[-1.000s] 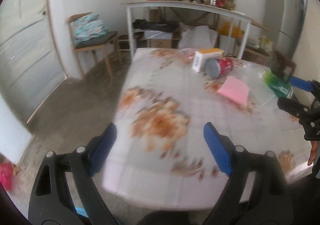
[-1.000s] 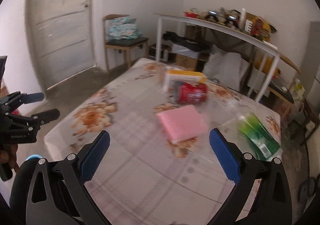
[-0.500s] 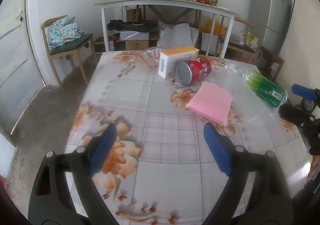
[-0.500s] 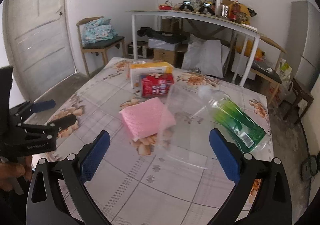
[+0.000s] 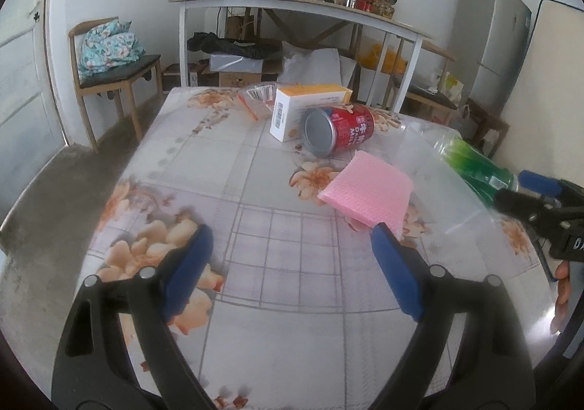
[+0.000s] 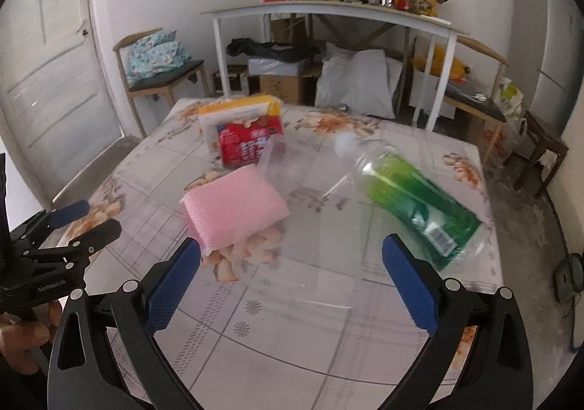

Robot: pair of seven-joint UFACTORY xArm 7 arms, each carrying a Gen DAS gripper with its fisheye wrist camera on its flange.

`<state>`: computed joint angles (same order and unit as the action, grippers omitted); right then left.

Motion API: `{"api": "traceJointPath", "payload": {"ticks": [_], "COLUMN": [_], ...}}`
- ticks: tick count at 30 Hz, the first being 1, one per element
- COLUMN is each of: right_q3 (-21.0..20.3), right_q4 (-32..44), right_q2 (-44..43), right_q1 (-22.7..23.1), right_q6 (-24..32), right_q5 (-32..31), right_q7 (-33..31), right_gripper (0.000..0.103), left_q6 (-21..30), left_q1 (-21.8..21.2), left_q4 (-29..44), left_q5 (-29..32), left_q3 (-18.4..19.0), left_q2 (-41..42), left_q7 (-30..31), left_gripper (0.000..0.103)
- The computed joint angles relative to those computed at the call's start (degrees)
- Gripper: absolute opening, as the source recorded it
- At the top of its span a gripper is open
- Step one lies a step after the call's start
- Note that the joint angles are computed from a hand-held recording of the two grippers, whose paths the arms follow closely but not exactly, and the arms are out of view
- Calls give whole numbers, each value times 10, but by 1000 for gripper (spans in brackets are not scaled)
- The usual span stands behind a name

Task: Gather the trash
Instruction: 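Grasp the clear plastic box rim with the right tool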

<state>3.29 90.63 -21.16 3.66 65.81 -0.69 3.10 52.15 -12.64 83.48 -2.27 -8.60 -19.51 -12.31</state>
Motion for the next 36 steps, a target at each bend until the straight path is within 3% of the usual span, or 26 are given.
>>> {"api": "traceJointPath", "payload": {"ticks": [13, 15, 17, 23, 27, 33, 36], "right_q3": [21, 18, 15, 12, 10, 10, 7], "right_q4": [-3, -5, -2, -10, -14, -28, -44], "right_q2": [42, 41, 45, 51, 48, 34, 17], "right_q1": [13, 15, 16, 17, 18, 21, 21], "right_q6": [28, 27, 35, 55, 56, 55, 51], "right_q5": [-42, -36, -29, -23, -17, -11, -2], "right_q7": [-2, -3, -2, -5, -7, -16, -15], "right_gripper": [96, 85, 59, 27, 17, 16, 16], "left_q6": [-13, -9, -7, -3, -3, 8, 21], "left_q1": [1, 0, 0, 0, 0, -8, -19], "left_q4": [-17, -14, -14, -14, -12, 7, 54], "left_q5": [-16, -19, -21, -28, -28, -48, -79], "left_q3": [9, 10, 11, 12, 12, 21, 29], "left_q2": [-4, -4, -4, -4, -2, 13, 49], "left_q7": [0, 2, 3, 2, 4, 29, 63], "left_gripper": [86, 87, 87, 87, 87, 87, 87]}}
